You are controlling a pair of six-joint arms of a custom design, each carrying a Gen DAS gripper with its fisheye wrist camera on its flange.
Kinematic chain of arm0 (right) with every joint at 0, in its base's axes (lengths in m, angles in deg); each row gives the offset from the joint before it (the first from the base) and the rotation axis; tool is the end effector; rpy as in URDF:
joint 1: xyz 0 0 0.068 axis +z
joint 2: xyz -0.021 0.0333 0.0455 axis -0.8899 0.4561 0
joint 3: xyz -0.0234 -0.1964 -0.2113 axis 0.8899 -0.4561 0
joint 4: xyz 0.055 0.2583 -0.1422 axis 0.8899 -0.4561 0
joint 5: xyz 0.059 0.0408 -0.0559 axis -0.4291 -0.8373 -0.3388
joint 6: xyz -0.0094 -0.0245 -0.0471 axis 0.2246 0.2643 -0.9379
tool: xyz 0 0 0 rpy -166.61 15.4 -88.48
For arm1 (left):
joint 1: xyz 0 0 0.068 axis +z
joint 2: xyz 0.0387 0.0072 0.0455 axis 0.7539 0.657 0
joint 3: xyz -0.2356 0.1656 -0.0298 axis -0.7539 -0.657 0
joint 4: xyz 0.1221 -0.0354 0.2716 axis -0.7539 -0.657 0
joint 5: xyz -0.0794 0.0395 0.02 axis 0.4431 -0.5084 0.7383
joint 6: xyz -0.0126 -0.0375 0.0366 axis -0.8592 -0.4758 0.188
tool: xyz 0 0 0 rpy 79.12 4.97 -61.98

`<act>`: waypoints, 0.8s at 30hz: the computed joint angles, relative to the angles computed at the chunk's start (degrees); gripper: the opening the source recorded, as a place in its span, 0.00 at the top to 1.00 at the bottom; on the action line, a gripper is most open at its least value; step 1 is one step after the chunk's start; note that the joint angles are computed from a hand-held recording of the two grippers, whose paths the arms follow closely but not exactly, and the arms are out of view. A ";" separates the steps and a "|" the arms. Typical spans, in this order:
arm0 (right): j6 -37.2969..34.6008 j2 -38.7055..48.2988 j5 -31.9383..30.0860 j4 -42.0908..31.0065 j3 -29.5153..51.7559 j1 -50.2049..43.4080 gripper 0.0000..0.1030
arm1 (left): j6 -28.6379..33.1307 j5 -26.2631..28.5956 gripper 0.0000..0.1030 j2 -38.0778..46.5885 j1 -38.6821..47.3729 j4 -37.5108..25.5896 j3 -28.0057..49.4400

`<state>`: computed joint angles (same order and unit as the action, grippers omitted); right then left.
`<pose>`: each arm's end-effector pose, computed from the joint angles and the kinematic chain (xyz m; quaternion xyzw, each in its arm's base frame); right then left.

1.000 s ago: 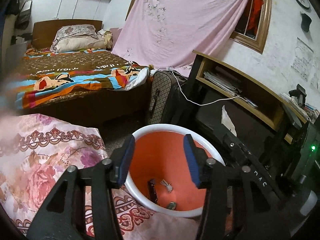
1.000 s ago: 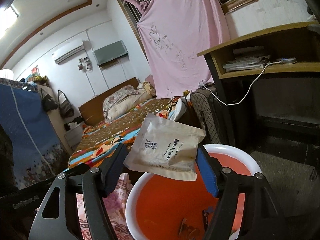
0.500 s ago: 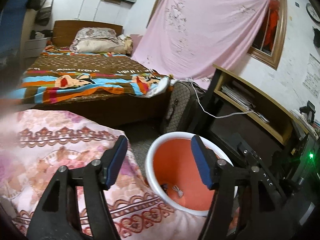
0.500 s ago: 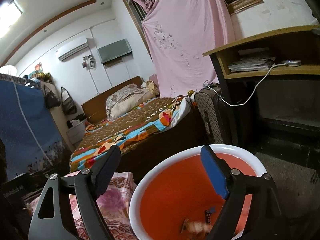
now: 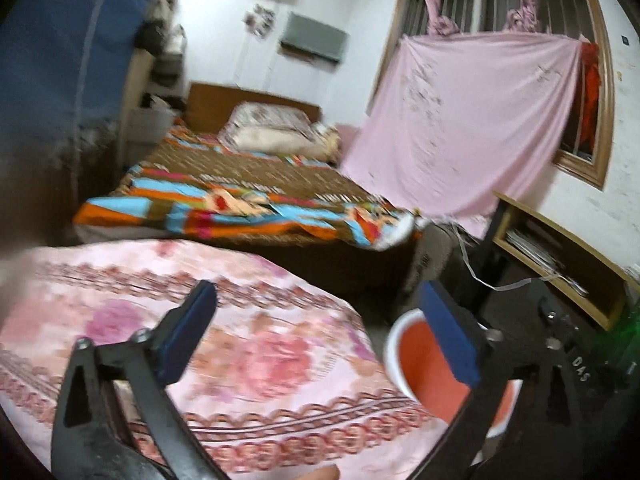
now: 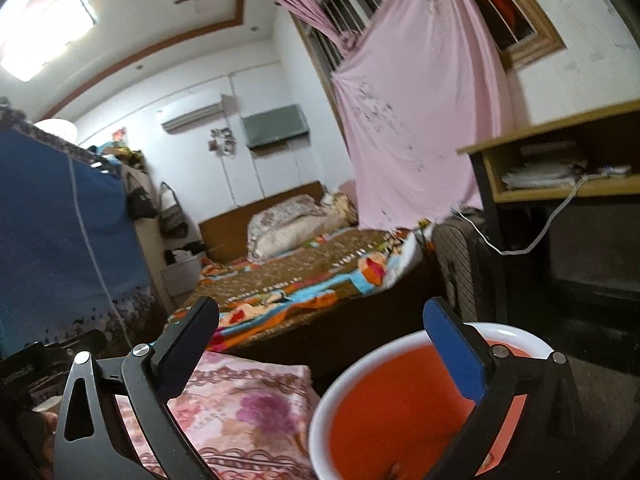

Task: Collect trash
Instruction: 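Move both open grippers back over the remaining trash on the bed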

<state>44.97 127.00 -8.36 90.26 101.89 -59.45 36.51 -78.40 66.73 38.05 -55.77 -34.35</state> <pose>0.2419 0.0169 0.1422 0.0671 0.7344 0.1456 0.6595 0.2278 -0.0409 0.1654 -0.0687 0.8122 -0.1091 0.5690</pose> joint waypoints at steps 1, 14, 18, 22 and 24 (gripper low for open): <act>-0.29 -0.13 0.44 0.55 -0.22 0.77 0.00 | 0.34 -0.90 0.11 -1.64 0.49 0.47 -1.20; -6.12 1.13 7.05 10.14 -2.24 15.13 0.00 | 4.23 -0.85 0.11 -21.21 12.64 -7.29 -10.02; -8.85 3.03 10.51 14.23 -2.70 21.38 0.00 | 5.48 1.70 0.11 -29.83 18.06 -12.84 -12.07; -11.31 4.25 12.06 16.14 -2.66 25.81 0.00 | 7.88 6.59 0.11 -39.86 25.99 -20.06 -13.82; -12.81 4.65 12.05 16.92 -2.65 27.56 0.00 | 8.94 8.77 0.11 -43.96 29.48 -23.16 -14.38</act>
